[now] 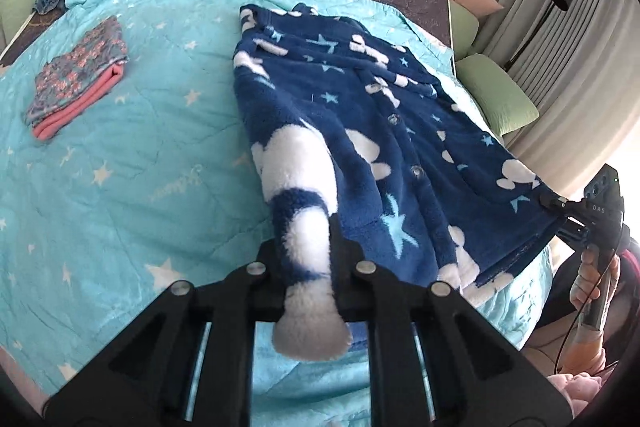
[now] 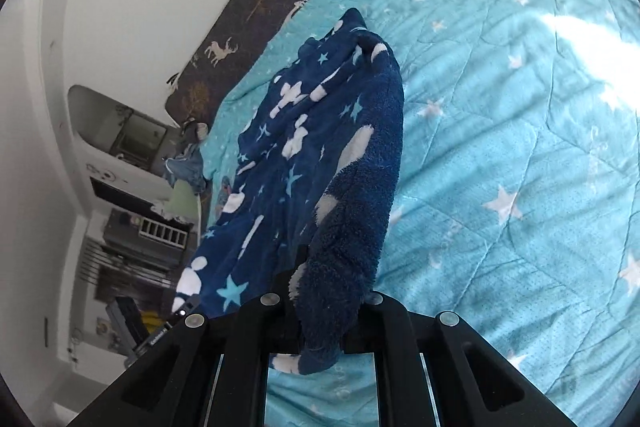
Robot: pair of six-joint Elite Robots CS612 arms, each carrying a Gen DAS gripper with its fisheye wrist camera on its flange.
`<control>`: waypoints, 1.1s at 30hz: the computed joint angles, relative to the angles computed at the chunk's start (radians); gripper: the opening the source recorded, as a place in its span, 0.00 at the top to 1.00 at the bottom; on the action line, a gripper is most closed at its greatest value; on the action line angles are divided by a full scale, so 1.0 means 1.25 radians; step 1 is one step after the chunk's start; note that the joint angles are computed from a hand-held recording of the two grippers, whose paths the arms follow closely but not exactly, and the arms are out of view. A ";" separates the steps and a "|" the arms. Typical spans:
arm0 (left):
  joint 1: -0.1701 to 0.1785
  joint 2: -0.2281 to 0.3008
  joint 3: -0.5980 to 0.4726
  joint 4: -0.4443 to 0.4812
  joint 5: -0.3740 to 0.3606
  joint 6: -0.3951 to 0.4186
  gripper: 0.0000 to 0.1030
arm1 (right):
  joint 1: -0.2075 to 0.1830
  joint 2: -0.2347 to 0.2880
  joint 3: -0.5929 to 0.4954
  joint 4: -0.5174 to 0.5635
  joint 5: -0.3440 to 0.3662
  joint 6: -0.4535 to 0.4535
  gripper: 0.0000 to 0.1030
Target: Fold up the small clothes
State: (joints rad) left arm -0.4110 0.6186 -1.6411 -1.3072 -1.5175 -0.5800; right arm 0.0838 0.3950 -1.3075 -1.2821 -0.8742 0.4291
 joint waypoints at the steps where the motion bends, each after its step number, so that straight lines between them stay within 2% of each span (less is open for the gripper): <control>1: 0.001 0.003 -0.006 0.000 -0.010 -0.002 0.87 | 0.001 0.000 0.002 0.001 0.001 0.003 0.91; 6: -0.003 0.004 -0.035 -0.008 -0.021 0.010 0.89 | -0.008 0.013 -0.019 0.004 0.047 0.036 0.92; 11: -0.005 0.006 -0.059 -0.043 -0.007 0.011 0.90 | -0.018 0.019 -0.043 -0.053 0.081 0.061 0.93; 14: -0.001 0.007 -0.064 -0.052 -0.023 -0.003 0.90 | -0.019 0.016 -0.041 -0.075 0.079 0.066 0.93; 18: 0.000 0.007 -0.071 -0.051 -0.044 -0.006 0.90 | -0.023 0.020 -0.047 -0.083 0.111 0.094 0.93; 22: -0.009 0.001 -0.093 -0.061 -0.028 0.010 0.90 | -0.021 0.011 -0.055 -0.092 0.120 0.080 0.93; 26: -0.013 -0.008 -0.115 -0.087 -0.011 0.012 0.90 | -0.021 0.009 -0.074 -0.152 0.126 0.078 0.93; 33: -0.024 -0.033 -0.128 -0.050 0.022 0.026 0.89 | -0.023 -0.003 -0.100 -0.163 0.093 0.070 0.93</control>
State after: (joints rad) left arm -0.4411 0.5777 -1.8007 -1.3692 -1.4895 -0.5474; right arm 0.0549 0.3911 -1.4327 -1.4863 -0.7577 0.5164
